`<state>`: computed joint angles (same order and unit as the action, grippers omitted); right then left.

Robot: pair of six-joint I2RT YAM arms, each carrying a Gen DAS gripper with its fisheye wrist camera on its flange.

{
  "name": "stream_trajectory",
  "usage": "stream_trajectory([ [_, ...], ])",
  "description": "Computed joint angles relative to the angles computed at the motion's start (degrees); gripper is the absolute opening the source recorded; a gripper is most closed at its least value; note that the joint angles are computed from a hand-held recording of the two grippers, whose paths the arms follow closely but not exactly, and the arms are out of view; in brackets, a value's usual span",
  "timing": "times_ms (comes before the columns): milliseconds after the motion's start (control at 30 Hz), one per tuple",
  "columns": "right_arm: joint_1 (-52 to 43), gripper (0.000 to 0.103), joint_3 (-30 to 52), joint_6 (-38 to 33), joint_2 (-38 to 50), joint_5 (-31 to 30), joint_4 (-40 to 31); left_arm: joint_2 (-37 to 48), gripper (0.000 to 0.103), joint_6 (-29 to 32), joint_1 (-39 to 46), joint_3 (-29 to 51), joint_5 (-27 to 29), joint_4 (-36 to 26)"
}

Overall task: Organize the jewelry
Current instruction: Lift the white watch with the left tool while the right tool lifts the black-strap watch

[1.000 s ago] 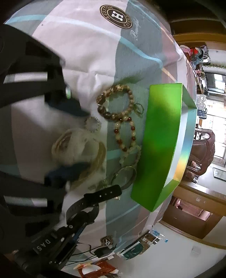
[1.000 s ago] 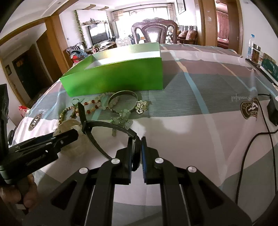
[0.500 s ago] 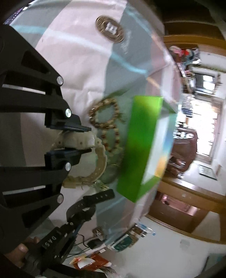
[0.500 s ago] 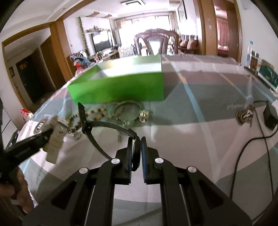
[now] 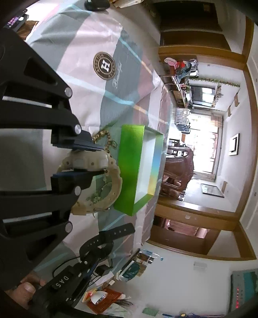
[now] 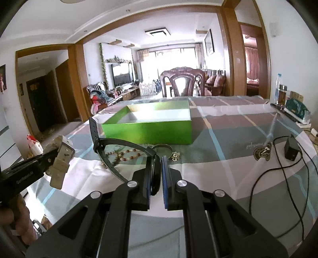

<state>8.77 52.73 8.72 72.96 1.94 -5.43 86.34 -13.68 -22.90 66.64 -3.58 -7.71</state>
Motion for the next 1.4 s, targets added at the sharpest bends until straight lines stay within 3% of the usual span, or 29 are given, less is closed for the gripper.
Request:
stream_trajectory([
  [433,6.1,0.01,-7.4,0.7,-10.3,6.3,-0.9,-10.5,0.017,-0.4,-0.7,-10.8,0.2,1.6],
  [1400,5.2,0.01,-8.7,0.4,-11.6,5.8,-0.7,-11.4,0.018,-0.2,-0.2,-12.1,0.5,1.1],
])
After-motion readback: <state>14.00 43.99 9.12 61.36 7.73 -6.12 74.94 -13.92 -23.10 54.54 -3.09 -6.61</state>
